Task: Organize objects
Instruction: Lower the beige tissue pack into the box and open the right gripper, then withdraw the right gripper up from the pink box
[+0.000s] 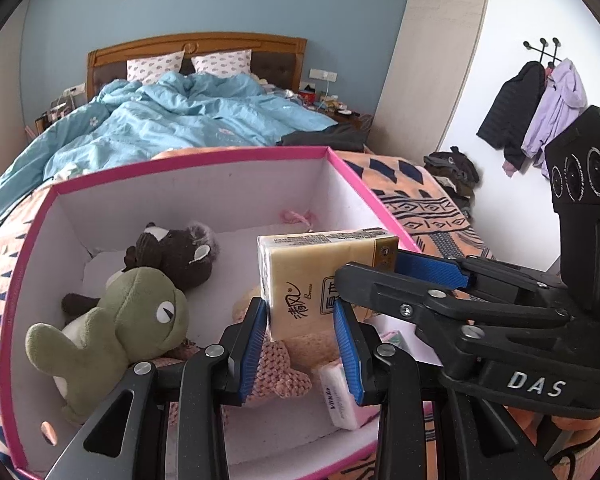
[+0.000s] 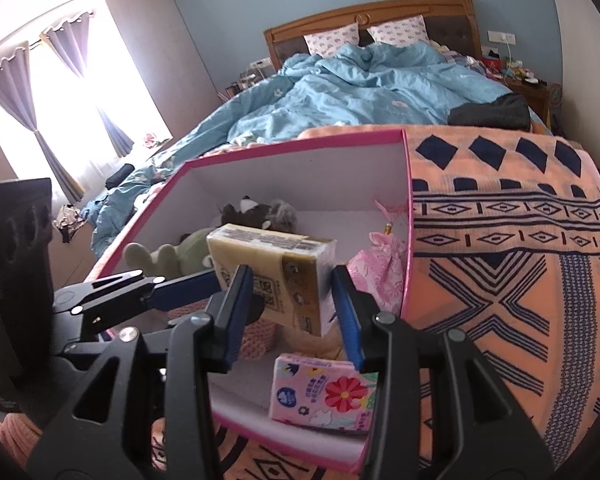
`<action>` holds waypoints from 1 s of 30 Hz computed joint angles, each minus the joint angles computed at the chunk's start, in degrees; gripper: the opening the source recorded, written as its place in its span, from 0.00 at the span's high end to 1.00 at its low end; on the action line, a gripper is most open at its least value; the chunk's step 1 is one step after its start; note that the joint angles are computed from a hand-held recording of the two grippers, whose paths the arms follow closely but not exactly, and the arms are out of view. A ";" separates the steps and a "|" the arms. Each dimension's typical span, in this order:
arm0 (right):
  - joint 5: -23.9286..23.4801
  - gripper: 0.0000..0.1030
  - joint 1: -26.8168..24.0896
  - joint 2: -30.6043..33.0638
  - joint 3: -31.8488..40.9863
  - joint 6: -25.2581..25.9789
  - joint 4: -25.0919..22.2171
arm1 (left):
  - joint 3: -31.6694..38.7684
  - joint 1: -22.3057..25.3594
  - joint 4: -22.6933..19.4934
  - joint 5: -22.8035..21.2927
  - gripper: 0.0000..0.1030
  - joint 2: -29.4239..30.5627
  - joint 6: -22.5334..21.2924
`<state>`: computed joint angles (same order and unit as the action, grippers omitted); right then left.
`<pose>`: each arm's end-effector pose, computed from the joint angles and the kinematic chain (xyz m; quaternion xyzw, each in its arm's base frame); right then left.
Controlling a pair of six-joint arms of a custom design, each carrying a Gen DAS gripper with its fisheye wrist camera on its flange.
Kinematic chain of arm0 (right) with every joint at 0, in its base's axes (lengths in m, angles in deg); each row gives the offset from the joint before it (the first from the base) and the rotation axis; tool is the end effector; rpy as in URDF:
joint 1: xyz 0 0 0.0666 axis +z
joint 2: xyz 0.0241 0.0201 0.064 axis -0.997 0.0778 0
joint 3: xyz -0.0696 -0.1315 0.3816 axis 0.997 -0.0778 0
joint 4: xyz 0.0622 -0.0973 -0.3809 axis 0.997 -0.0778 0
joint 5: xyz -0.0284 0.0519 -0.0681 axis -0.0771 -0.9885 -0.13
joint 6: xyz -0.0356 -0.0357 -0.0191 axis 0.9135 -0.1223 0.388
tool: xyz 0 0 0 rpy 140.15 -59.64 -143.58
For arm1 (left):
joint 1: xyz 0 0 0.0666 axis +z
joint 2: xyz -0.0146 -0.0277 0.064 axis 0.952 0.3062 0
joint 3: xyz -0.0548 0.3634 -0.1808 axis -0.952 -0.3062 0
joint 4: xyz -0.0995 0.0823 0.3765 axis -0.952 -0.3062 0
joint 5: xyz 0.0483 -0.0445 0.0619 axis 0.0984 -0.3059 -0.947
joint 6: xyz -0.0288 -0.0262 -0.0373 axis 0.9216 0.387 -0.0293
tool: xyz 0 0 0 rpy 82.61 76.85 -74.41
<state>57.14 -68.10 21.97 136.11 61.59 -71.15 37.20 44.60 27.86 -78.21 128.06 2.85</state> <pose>0.4823 0.1573 0.5376 -0.0482 0.9007 0.1962 0.3846 0.4938 -0.2629 0.5543 0.1745 0.9035 -0.1702 0.3527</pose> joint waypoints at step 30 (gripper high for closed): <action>22.15 0.01 14.68 -17.78 -19.90 -0.26 11.45 | -30.70 1.42 17.72 -15.14 0.00 -26.43 1.81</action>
